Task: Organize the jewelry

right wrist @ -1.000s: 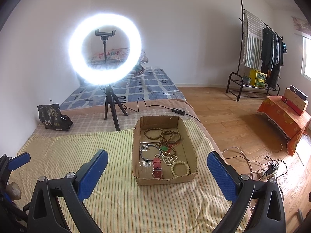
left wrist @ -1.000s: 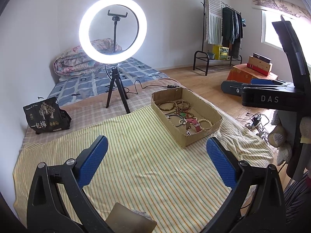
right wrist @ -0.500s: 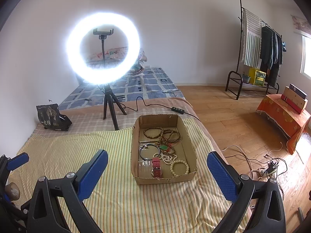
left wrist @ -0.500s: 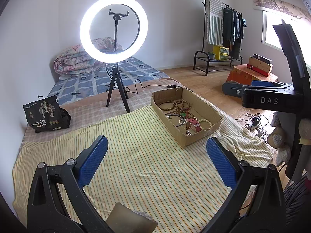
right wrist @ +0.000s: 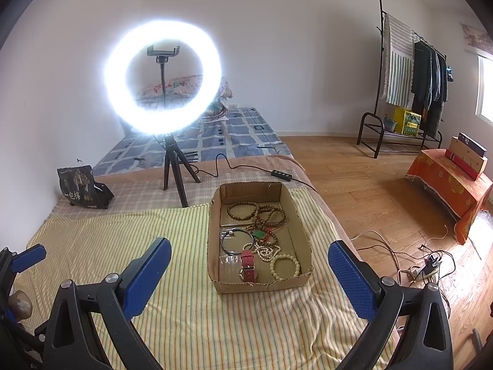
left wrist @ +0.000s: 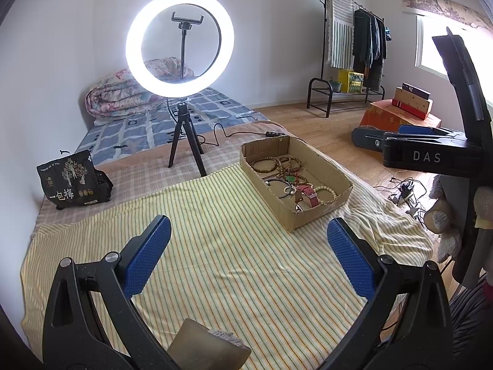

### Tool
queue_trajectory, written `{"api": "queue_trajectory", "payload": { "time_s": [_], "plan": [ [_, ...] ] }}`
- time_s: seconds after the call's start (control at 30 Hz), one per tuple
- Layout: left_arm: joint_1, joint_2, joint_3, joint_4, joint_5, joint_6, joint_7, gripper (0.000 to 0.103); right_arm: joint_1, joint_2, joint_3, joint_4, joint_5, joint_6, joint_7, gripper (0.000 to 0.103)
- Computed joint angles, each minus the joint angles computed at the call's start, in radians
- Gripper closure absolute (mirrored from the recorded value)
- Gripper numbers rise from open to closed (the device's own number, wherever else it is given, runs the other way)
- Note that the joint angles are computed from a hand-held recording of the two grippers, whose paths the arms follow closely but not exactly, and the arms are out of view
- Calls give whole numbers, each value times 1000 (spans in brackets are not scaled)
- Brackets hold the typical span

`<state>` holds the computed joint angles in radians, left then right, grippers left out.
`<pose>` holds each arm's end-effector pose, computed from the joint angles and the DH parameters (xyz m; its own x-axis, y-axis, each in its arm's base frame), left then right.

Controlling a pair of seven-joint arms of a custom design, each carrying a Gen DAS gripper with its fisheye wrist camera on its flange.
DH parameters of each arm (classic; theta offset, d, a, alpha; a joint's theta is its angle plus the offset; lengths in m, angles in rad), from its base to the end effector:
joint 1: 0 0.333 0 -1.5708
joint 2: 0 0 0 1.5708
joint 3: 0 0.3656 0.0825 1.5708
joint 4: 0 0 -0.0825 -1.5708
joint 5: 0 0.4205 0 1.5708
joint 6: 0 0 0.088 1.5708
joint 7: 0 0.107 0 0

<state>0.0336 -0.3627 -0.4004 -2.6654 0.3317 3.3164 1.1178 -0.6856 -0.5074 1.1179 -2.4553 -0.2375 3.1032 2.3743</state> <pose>0.4081 -0.2044 0.4801 -0.3142 -0.9494 -0.0027 -0.5313 0.1782 -0.8282 0.4435 0.2823 0.4919 0.0254 -0.9997 -0.0012 -0.5637 -0.0134 -0.8259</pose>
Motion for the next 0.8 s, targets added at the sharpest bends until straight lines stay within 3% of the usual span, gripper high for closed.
{"api": "queue_trajectory", "payload": {
  "time_s": [0.2,0.6,0.8],
  "plan": [
    [67,-18,-78,-12,-13,3,-14,0,-1,-4,2,0,-2,-1,1,0],
    [76,-21,-83,-4,12,-25,-60,0,-5,9,8,6,-15,-16,11,0],
    [131,-34,-133,-7,18,-15,-72,0,-9,21,15,12,-31,-21,14,0]
  ]
}}
